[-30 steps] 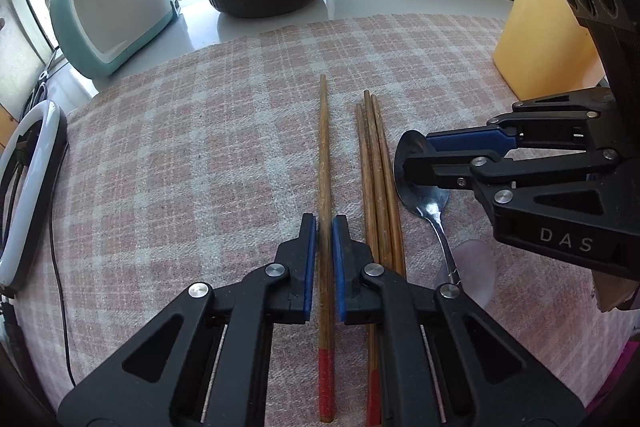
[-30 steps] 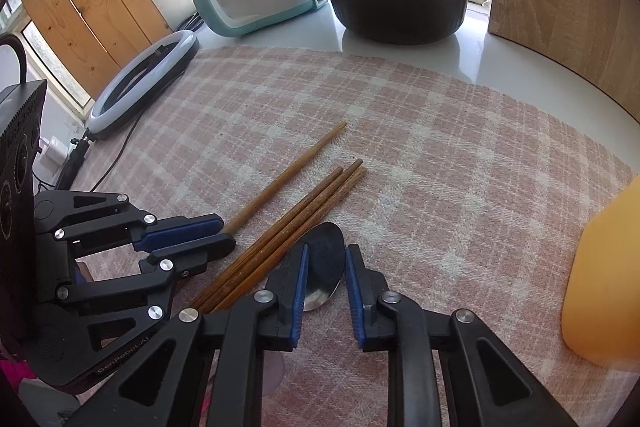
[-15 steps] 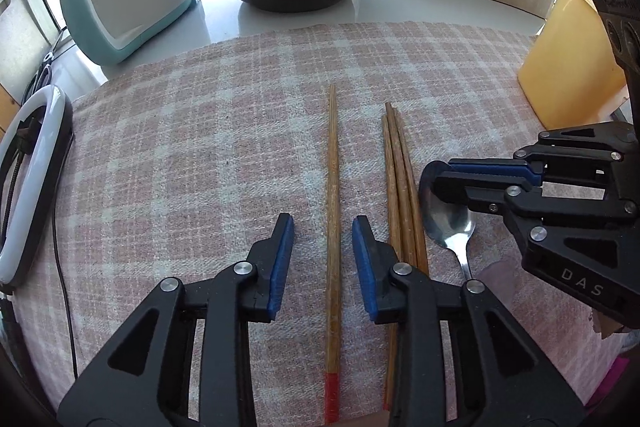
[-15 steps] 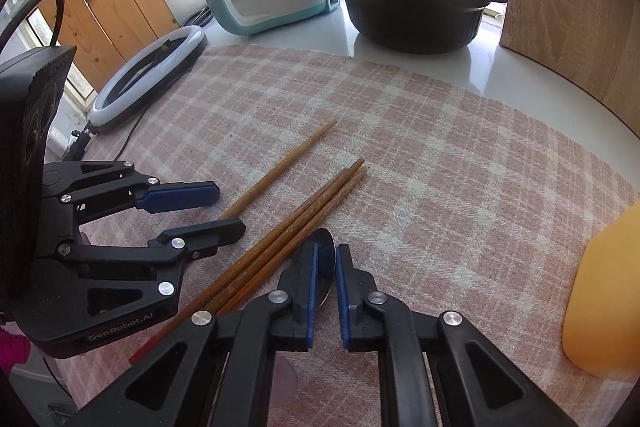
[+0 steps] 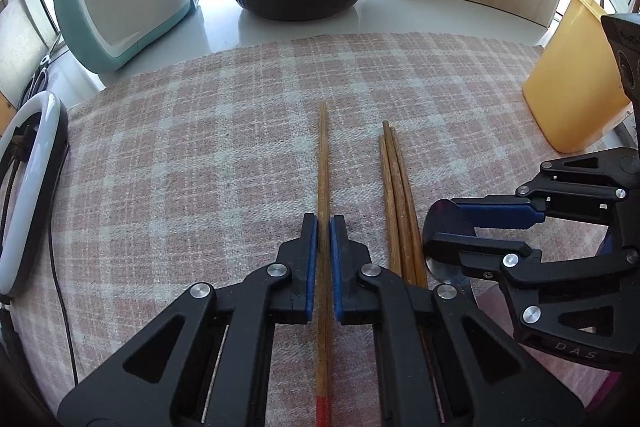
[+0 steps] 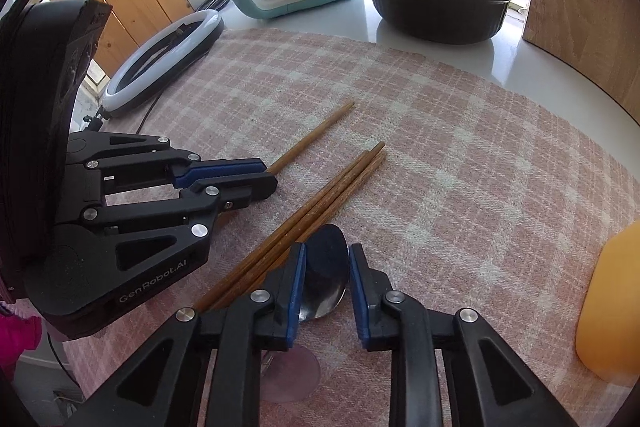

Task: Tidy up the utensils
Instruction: 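Lift the chopstick with the left tool while the right tool carries the metal spoon over the yellow container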

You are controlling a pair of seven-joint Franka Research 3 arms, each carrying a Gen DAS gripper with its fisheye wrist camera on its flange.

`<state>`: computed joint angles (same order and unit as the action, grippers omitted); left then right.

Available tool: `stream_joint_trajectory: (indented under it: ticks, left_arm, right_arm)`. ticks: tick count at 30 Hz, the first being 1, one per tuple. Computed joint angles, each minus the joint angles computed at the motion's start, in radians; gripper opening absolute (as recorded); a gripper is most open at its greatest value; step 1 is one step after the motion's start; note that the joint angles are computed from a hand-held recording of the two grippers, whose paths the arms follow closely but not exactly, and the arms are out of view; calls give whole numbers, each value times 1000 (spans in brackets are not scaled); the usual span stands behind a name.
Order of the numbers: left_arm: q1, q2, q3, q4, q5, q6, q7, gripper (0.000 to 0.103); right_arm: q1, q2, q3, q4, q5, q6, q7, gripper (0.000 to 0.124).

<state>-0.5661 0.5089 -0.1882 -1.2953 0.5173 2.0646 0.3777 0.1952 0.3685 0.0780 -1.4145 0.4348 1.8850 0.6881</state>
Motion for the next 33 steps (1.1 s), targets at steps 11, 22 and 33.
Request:
stream_joint_trajectory:
  ticks: [11,22,33]
  left_arm:
    - [10,-79,-8,-122,6,56,-104,4]
    - [32,-253,-29,-343,118,244,-420,4]
    - [3,-265,-50,-285,290,243,-587,4]
  right_arm:
    - [-2,-38,5,-32,34,1,-21,0]
    - [-31,-120,-7,-92,123,37,-55,0]
    - [-93,-191,-40,-114,234,24,-60,0]
